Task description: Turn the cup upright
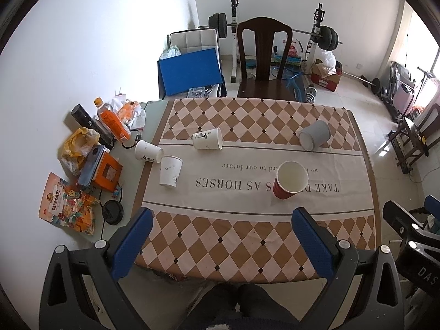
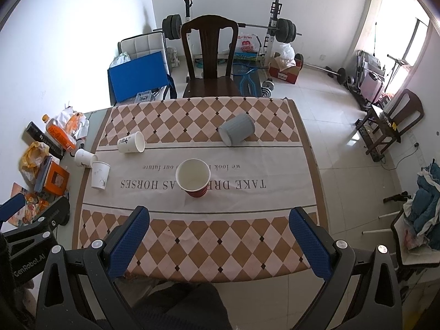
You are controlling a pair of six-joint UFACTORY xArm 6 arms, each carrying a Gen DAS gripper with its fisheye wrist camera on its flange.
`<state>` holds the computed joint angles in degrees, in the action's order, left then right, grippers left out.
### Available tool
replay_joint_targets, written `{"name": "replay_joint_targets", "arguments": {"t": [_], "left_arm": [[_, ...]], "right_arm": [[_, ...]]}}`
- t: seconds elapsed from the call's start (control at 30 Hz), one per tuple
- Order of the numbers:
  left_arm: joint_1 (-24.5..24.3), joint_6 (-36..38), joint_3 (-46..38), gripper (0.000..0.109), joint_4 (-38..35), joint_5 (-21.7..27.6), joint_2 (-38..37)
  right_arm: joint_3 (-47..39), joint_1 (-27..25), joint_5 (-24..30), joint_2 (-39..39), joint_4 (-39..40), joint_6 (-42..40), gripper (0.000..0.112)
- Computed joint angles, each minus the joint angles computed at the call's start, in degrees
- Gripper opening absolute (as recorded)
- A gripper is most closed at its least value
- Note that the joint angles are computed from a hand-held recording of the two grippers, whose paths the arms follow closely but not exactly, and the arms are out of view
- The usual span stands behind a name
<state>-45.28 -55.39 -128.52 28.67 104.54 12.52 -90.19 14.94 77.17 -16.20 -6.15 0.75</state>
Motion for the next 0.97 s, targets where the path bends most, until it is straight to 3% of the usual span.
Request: {"name": "replay_joint_targets", "arguments": {"t": [0.97], "left_arm": [[0.4,1.5,-2.6,0.103,-0.1,0.3,1.8]], "right_arm": [[-1.4,-0.1,0.6,1.0,0.1,-0.2,0.103]]}}
